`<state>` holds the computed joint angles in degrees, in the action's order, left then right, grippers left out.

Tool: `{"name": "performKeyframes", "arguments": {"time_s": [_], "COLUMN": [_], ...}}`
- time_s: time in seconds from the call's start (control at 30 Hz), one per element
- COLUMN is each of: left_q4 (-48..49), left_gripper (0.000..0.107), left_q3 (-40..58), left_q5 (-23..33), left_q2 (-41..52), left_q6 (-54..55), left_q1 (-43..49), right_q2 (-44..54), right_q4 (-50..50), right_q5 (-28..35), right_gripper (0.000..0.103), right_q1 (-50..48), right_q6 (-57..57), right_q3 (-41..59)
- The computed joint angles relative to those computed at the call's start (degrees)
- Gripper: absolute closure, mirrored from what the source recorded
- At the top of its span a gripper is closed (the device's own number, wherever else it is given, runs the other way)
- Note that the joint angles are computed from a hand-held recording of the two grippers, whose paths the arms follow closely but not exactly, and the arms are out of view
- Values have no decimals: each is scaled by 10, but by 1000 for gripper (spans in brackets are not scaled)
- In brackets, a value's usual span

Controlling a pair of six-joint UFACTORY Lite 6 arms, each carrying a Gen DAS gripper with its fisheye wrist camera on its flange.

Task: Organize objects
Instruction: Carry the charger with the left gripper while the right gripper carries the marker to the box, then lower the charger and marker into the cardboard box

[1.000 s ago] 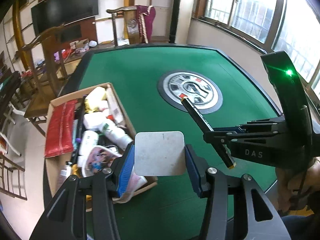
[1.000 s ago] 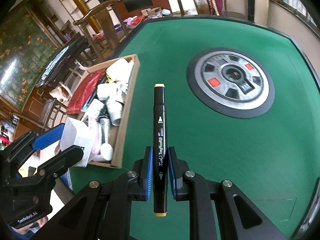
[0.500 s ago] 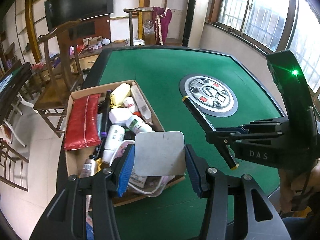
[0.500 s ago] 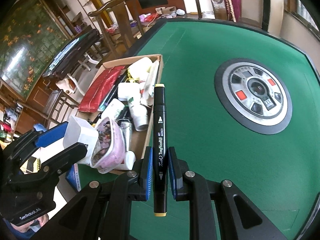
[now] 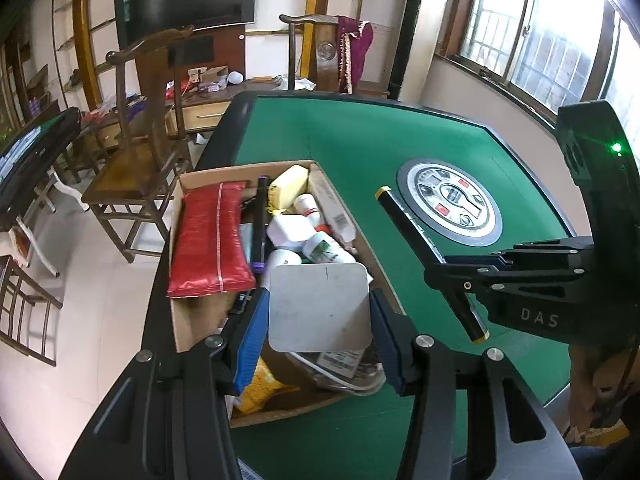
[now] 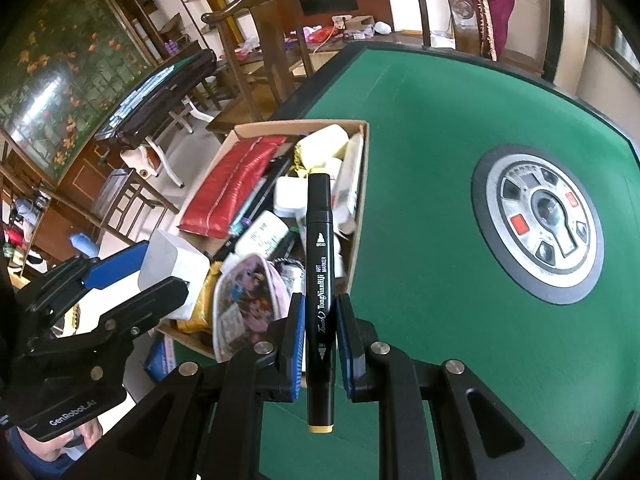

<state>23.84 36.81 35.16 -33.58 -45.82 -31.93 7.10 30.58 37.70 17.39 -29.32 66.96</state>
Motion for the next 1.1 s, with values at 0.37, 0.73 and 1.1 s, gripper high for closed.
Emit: {"name": "performKeyframes", "arguments": {"time_s": [0.37, 0.73, 1.1], "left_q4": [-70, -92, -90], "left_gripper": [58, 58, 58], "left_q3": [-7, 15, 44], "left_q5": [-30, -62, -99], "left_q2": [-1, 53, 121], "left_q6": [120, 183, 204], "left_q1": [95, 143, 168], "right_q2": [65, 135, 206], "right_q4": [-24, -62, -79], "right_q5": [-5, -5, 16], "right_gripper": [87, 87, 86], "right_q1": [46, 73, 77], "right_q6": [52, 101, 134], "right_q3": [66, 157, 245]}}
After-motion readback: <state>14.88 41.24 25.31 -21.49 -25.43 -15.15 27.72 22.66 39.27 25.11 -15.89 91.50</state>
